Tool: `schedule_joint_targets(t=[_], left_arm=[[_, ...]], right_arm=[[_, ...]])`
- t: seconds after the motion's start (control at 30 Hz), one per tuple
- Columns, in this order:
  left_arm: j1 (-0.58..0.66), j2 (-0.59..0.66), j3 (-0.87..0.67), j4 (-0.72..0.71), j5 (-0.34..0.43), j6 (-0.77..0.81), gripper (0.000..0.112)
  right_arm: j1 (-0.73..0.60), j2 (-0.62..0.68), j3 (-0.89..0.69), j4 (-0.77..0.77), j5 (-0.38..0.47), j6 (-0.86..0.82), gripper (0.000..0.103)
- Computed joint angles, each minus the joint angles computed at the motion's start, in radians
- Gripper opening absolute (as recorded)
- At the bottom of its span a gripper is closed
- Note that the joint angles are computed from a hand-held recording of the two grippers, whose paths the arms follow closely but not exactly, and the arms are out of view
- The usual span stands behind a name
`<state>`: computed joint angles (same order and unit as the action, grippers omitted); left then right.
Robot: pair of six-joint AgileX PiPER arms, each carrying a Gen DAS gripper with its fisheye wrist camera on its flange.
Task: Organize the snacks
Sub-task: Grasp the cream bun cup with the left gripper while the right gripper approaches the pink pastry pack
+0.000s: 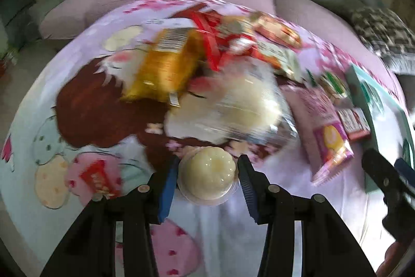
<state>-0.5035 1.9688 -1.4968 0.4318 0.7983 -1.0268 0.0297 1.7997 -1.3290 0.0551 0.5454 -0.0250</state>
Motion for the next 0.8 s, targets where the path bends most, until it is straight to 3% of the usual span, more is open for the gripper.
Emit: schedule_joint_targets(t=[0.13, 0.37, 0.6, 0.8], left_arm=[[0.028, -0.025, 0.033, 0.025, -0.003, -0.057, 0.048], [0.06, -0.043, 0.066, 0.03, -0.017, -0.088, 0.048], [0.068, -0.043, 0.072, 0.015, -0.024, -0.074, 0.048], [0.072, -0.027, 0.053, 0.002, -0.013, -0.056, 0.048]], right_arm=[[0.034, -0.005, 0.013, 0.011, -0.044, -0.035, 0.102], [0.091, 0.03, 0.012, 0.028, -0.087, -0.095, 0.089], [0.117, 0.094, -0.033, 0.004, -0.055, -0.079, 0.066], [0.135, 0.103, -0.044, -0.011, -0.036, -0.069, 0.064]])
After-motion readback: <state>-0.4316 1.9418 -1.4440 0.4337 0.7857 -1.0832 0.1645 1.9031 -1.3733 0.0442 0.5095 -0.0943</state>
